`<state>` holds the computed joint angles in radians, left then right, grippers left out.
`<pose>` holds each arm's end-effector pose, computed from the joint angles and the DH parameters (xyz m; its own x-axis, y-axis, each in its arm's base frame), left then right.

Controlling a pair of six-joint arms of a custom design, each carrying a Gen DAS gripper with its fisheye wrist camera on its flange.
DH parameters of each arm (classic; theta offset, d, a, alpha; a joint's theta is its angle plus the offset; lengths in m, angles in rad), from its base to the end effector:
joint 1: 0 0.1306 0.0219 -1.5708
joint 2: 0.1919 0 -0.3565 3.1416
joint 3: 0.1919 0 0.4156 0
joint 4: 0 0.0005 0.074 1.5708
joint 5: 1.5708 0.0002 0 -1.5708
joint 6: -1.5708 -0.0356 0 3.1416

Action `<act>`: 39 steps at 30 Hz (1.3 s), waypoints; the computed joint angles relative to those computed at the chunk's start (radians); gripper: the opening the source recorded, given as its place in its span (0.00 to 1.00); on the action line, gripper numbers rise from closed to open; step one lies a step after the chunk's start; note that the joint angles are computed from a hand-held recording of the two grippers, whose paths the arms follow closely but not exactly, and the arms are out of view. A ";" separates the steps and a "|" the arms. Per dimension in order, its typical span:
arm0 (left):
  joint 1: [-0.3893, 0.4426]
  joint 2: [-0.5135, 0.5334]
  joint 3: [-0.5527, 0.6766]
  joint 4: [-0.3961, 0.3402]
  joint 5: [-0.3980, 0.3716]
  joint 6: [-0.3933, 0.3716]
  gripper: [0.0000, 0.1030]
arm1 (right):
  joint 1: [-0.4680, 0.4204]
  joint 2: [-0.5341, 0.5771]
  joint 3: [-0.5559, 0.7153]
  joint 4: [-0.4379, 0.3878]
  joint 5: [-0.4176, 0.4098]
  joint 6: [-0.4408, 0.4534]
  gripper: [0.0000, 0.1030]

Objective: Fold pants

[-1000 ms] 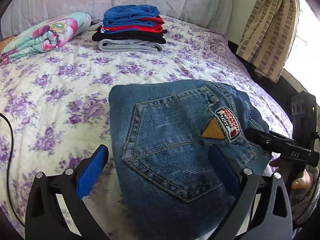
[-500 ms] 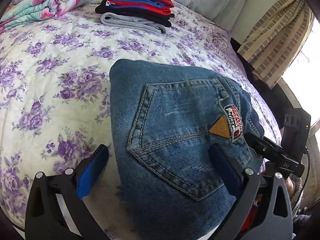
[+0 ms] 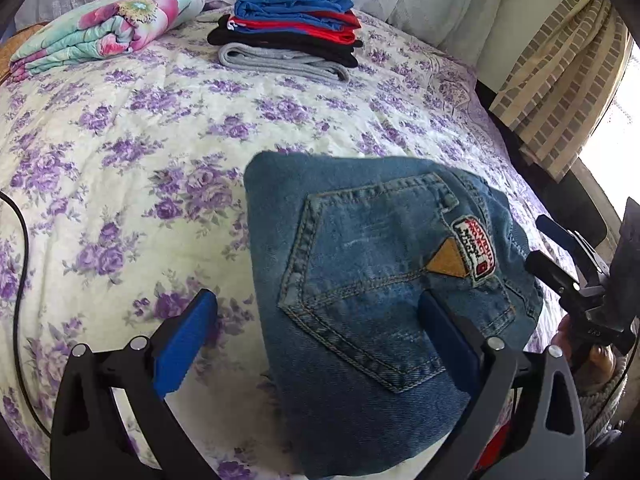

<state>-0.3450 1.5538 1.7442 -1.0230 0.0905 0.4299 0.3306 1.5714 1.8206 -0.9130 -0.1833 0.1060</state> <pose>0.5310 -0.1948 0.4792 -0.7970 -0.1546 -0.5839 0.0681 0.9375 -0.3412 0.5453 0.1935 0.5157 -0.5314 -0.2923 -0.7951 -0.5141 0.8573 0.0283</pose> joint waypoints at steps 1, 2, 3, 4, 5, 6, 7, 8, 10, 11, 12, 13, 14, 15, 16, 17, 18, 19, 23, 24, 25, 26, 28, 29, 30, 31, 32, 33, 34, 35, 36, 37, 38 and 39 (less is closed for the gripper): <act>-0.006 0.001 -0.004 0.006 -0.011 -0.006 0.96 | -0.020 0.001 -0.008 0.007 -0.064 -0.060 0.97; -0.012 -0.005 -0.015 0.023 -0.030 -0.007 0.96 | -0.039 -0.002 -0.023 0.024 -0.122 -0.124 0.97; -0.013 -0.008 -0.023 0.034 -0.036 -0.008 0.96 | -0.053 -0.005 -0.037 0.042 -0.155 -0.187 0.97; -0.012 -0.008 -0.028 0.040 -0.027 -0.005 0.96 | -0.062 -0.005 -0.043 0.053 -0.165 -0.245 0.97; -0.008 -0.009 -0.035 0.048 -0.015 0.003 0.96 | -0.069 -0.001 -0.043 0.058 -0.178 -0.298 0.97; -0.006 -0.011 -0.042 0.059 -0.006 0.014 0.96 | -0.076 0.005 -0.039 0.063 -0.201 -0.335 0.97; -0.005 -0.016 -0.053 0.071 -0.001 0.022 0.96 | -0.078 0.014 -0.032 0.063 -0.224 -0.352 0.97; -0.006 -0.022 -0.064 0.083 -0.004 0.024 0.96 | -0.075 0.029 -0.016 0.042 -0.230 -0.342 0.97; -0.012 -0.028 -0.074 0.091 -0.025 0.014 0.96 | -0.055 0.069 0.024 -0.048 -0.188 -0.293 0.97; -0.015 -0.028 -0.073 0.087 -0.031 0.007 0.96 | -0.053 0.067 0.003 -0.048 -0.187 -0.305 0.97; -0.016 -0.027 -0.071 0.084 -0.031 0.003 0.96 | -0.063 0.056 -0.030 -0.023 -0.226 -0.345 0.97; -0.016 -0.029 -0.073 0.086 -0.029 0.004 0.96 | -0.075 0.050 -0.050 -0.007 -0.274 -0.379 0.97; -0.016 -0.029 -0.072 0.082 -0.029 0.008 0.96 | -0.082 0.047 -0.055 -0.006 -0.298 -0.387 0.96; -0.016 -0.026 -0.065 0.074 -0.030 0.009 0.96 | -0.084 0.040 -0.060 -0.002 -0.303 -0.392 0.96; -0.015 -0.021 -0.056 0.064 -0.030 0.010 0.96 | -0.084 0.031 -0.068 0.005 -0.301 -0.400 0.96; -0.014 -0.017 -0.045 0.050 -0.028 0.011 0.96 | -0.085 0.025 -0.071 0.005 -0.305 -0.408 0.96; -0.014 -0.015 -0.038 0.041 -0.028 0.013 0.96 | -0.088 0.023 -0.068 -0.002 -0.316 -0.412 0.96; -0.014 -0.014 -0.034 0.036 -0.027 0.017 0.96 | -0.091 0.024 -0.063 -0.009 -0.331 -0.413 0.96; -0.022 -0.004 -0.014 0.022 -0.044 0.023 0.96 | -0.098 0.050 -0.022 -0.037 -0.336 -0.417 0.96; -0.025 -0.001 -0.010 0.022 -0.050 0.019 0.96 | -0.098 0.064 -0.007 -0.050 -0.353 -0.420 0.96; -0.029 0.004 -0.002 0.021 -0.060 0.014 0.96 | -0.098 0.079 0.010 -0.062 -0.379 -0.423 0.96; -0.034 0.007 0.002 0.023 -0.071 0.010 0.96 | -0.095 0.092 0.024 -0.073 -0.397 -0.424 0.96; -0.039 0.013 0.007 0.031 -0.077 0.005 0.96 | -0.084 0.109 0.043 -0.087 -0.403 -0.418 0.97; -0.039 0.013 0.005 0.039 -0.077 0.005 0.96 | -0.078 0.115 0.051 -0.093 -0.391 -0.415 0.97; -0.039 0.013 -0.001 0.049 -0.075 0.009 0.96 | -0.073 0.120 0.058 -0.098 -0.381 -0.413 0.97; -0.039 0.011 -0.008 0.061 -0.073 0.017 0.96 | -0.070 0.126 0.066 -0.105 -0.375 -0.410 0.97; -0.039 0.009 -0.017 0.075 -0.067 0.027 0.96 | -0.067 0.134 0.078 -0.116 -0.368 -0.405 0.97; -0.038 0.007 -0.024 0.084 -0.061 0.036 0.96 | -0.065 0.144 0.091 -0.127 -0.366 -0.401 0.97; -0.036 0.007 -0.027 0.088 -0.054 0.049 0.96 | -0.064 0.152 0.101 -0.137 -0.366 -0.398 0.97; -0.035 0.005 -0.031 0.091 -0.049 0.063 0.96 | -0.065 0.157 0.108 -0.146 -0.369 -0.392 0.97; -0.037 0.003 -0.036 0.094 -0.049 0.072 0.96 | -0.066 0.159 0.110 -0.152 -0.376 -0.385 0.97; -0.039 -0.001 -0.042 0.098 -0.053 0.076 0.96 | -0.068 0.162 0.113 -0.161 -0.385 -0.374 0.97; -0.043 -0.008 -0.052 0.106 -0.063 0.072 0.96 | -0.071 0.163 0.117 -0.172 -0.393 -0.362 0.96; -0.048 -0.013 -0.059 0.112 -0.072 0.066 0.96 | -0.074 0.163 0.117 -0.178 -0.405 -0.356 0.96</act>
